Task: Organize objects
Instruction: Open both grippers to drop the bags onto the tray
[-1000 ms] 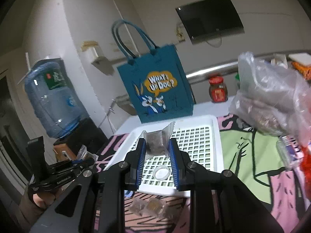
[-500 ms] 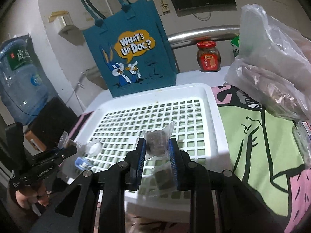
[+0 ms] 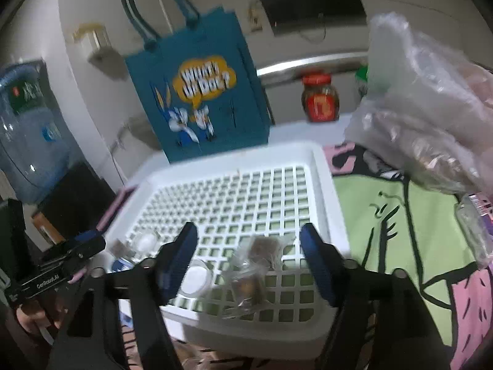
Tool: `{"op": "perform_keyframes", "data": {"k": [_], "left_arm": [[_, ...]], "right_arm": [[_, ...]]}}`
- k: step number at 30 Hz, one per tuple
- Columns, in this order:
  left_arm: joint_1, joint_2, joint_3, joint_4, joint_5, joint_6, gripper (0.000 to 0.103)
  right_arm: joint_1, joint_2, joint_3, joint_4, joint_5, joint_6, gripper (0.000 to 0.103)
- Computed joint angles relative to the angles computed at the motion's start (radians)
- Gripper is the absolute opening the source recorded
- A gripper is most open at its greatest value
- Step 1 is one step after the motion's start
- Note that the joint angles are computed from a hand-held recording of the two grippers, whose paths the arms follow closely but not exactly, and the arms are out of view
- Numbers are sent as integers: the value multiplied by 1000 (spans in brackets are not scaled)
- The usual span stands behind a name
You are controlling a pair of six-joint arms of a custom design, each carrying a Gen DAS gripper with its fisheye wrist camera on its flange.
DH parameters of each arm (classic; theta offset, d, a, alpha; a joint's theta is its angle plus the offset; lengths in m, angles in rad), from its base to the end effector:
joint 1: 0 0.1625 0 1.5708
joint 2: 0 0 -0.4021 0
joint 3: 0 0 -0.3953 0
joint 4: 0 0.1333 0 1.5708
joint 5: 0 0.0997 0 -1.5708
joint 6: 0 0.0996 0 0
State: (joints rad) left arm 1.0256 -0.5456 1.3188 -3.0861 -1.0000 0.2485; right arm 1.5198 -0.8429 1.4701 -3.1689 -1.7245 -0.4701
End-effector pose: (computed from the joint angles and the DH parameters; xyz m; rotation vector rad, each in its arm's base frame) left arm -0.2325 -0.7441 0.1007 0.7000 2.4054 -1.0657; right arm 0.0809 -0.7302 0.2574 0.4181 -2.4512 1.2172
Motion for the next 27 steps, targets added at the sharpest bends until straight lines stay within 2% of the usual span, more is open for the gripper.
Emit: {"op": "perform_keyframes", "data": {"k": [5,10,20,27], "left_arm": [[-7,-44,66,-53,-25,-36,65],[-19,-73,132,-79,-41,-38,65],[-44,-121,253,-78,-63,-34,65],[-51,-131,283,-56,-54,-47,65]], "right_arm": [[-10,-62,92,-123,67,24,78],[-11,-112,160,-171,111,23,79],[-25,-190,298,-194,158,-75,79],[-37,-218,343,-200,160,-94,79]]}}
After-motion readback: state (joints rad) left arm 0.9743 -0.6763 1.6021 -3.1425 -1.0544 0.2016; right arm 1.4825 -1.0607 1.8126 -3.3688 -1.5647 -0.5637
